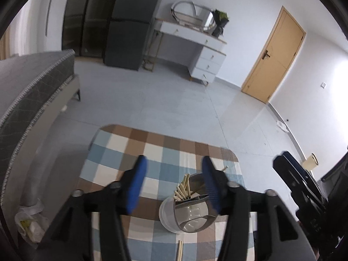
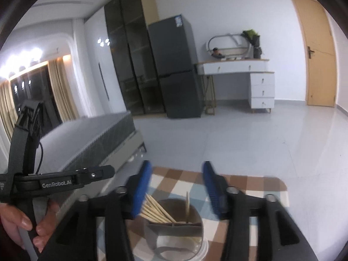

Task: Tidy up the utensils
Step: 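Open the right tool to drop the chopstick into the caddy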

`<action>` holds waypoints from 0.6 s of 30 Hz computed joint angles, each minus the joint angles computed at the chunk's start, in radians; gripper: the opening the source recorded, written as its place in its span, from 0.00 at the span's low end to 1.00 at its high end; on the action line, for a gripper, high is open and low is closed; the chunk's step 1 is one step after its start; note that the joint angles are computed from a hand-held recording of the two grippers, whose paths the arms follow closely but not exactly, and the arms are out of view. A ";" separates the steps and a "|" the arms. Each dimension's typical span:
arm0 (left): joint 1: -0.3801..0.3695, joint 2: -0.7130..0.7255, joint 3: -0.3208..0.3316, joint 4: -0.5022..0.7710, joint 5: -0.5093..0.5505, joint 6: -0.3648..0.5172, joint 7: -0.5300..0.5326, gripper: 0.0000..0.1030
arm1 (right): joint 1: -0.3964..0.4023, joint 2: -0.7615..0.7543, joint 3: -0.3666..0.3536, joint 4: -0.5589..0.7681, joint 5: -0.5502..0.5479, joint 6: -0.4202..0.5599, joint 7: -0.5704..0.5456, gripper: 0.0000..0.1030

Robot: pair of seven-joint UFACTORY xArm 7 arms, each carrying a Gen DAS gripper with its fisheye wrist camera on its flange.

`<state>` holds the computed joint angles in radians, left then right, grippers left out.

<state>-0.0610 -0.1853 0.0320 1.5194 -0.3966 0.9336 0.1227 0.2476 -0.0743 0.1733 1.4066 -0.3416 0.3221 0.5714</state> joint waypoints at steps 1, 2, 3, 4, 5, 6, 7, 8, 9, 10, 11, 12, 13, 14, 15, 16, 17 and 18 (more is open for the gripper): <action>0.003 -0.021 -0.003 -0.010 0.012 -0.005 -0.010 0.57 | -0.002 -0.022 0.003 -0.015 -0.020 -0.003 0.018 0.64; 0.003 -0.034 -0.002 -0.015 0.013 -0.006 -0.014 0.60 | -0.003 -0.038 0.008 -0.025 -0.026 -0.003 0.022 0.64; 0.002 -0.050 0.001 -0.024 0.010 -0.009 -0.015 0.62 | -0.005 -0.057 0.012 -0.038 -0.029 -0.002 0.023 0.64; 0.002 -0.063 0.001 -0.030 0.019 -0.008 -0.023 0.64 | -0.014 -0.082 0.024 -0.054 -0.052 0.002 0.043 0.66; 0.006 -0.074 -0.004 -0.033 0.041 -0.004 -0.042 0.69 | -0.028 -0.109 0.039 -0.073 -0.080 0.003 0.075 0.70; 0.011 -0.091 -0.010 -0.035 0.071 0.012 -0.067 0.74 | -0.039 -0.123 0.052 -0.083 -0.093 0.002 0.095 0.72; 0.012 -0.097 -0.011 -0.036 0.088 0.024 -0.079 0.75 | -0.051 -0.149 0.062 -0.105 -0.104 -0.006 0.118 0.76; 0.010 -0.106 -0.008 -0.039 0.094 0.034 -0.083 0.75 | -0.067 -0.169 0.077 -0.121 -0.119 -0.007 0.145 0.80; 0.004 -0.120 -0.002 -0.049 0.090 0.038 -0.075 0.75 | -0.093 -0.195 0.097 -0.142 -0.144 -0.011 0.187 0.81; 0.001 -0.137 0.000 -0.063 0.093 0.040 -0.069 0.75 | -0.119 -0.222 0.116 -0.167 -0.163 -0.021 0.231 0.84; 0.001 -0.159 -0.004 -0.081 0.108 0.036 -0.070 0.75 | -0.132 -0.253 0.123 -0.199 -0.158 -0.037 0.259 0.86; -0.001 -0.170 -0.003 -0.093 0.113 0.026 -0.069 0.75 | -0.142 -0.259 0.133 -0.206 -0.150 -0.043 0.271 0.86; -0.002 -0.191 -0.005 -0.114 0.120 0.011 -0.072 0.75 | -0.144 -0.277 0.135 -0.225 -0.133 -0.049 0.279 0.86; -0.001 -0.214 -0.009 -0.136 0.131 -0.005 -0.079 0.75 | -0.148 -0.297 0.140 -0.245 -0.119 -0.047 0.285 0.88; 0.002 -0.231 -0.013 -0.156 0.144 -0.028 -0.092 0.75 | -0.152 -0.312 0.143 -0.259 -0.108 -0.045 0.281 0.89; 0.006 -0.255 -0.020 -0.182 0.159 -0.048 -0.107 0.75 | -0.163 -0.340 0.151 -0.286 -0.107 -0.051 0.285 0.91; -0.001 -0.269 -0.017 -0.195 0.161 -0.049 -0.108 0.75 | -0.197 -0.370 0.177 -0.314 -0.123 -0.064 0.309 0.94; -0.007 -0.287 -0.015 -0.215 0.162 -0.058 -0.110 0.75 | -0.219 -0.391 0.194 -0.330 -0.127 -0.068 0.319 0.95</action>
